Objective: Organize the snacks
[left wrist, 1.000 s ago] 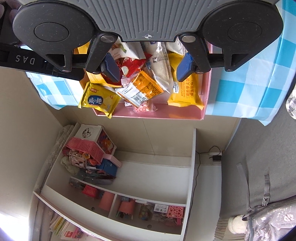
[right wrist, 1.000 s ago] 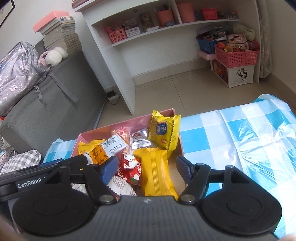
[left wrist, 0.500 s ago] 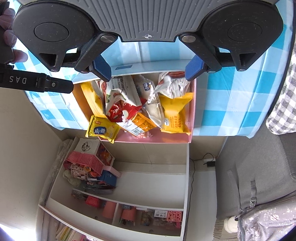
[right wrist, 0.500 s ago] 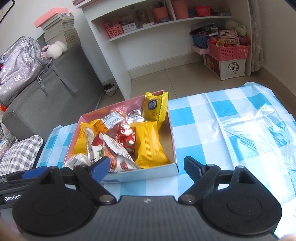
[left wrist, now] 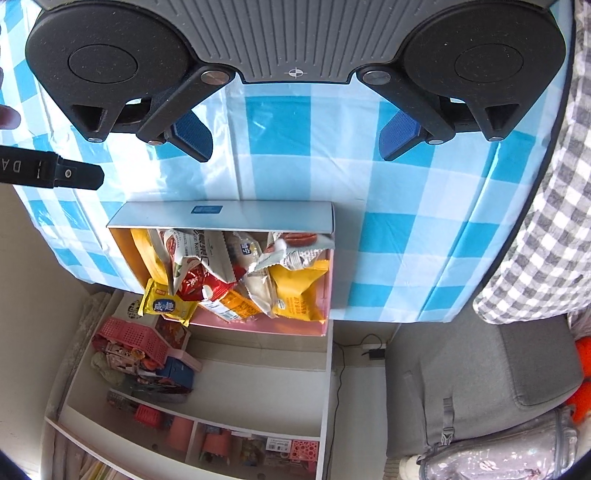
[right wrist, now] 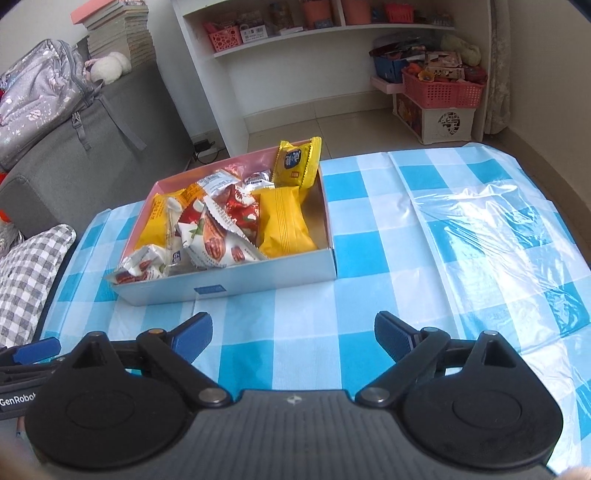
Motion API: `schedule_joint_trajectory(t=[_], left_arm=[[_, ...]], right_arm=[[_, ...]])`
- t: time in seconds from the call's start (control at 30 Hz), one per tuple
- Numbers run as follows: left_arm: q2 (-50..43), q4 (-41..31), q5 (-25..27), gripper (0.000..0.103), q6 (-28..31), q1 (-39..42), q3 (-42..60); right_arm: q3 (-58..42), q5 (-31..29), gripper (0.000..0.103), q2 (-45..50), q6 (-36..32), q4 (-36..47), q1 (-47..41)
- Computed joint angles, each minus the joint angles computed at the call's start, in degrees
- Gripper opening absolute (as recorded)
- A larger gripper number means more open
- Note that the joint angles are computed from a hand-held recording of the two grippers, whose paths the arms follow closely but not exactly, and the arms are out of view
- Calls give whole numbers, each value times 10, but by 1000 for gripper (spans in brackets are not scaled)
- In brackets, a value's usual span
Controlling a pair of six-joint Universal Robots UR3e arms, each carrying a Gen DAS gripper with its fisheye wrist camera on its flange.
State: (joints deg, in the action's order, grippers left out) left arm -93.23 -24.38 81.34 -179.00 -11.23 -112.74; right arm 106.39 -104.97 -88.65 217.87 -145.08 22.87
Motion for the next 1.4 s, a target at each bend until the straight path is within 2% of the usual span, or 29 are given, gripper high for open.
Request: schedule_joint_trajectory(t=[0.2, 0.6, 1.4], left_arm=[[42, -52, 38, 100, -1, -12, -3], [63, -109, 77, 101, -15, -51, 13], [61, -119, 85, 102, -27, -56, 25]], right_arm=[[-37, -49, 95, 6, 18, 76, 54], [-77, -110, 101, 13, 21, 110, 92], [-93, -112, 101, 26, 9, 116, 100]])
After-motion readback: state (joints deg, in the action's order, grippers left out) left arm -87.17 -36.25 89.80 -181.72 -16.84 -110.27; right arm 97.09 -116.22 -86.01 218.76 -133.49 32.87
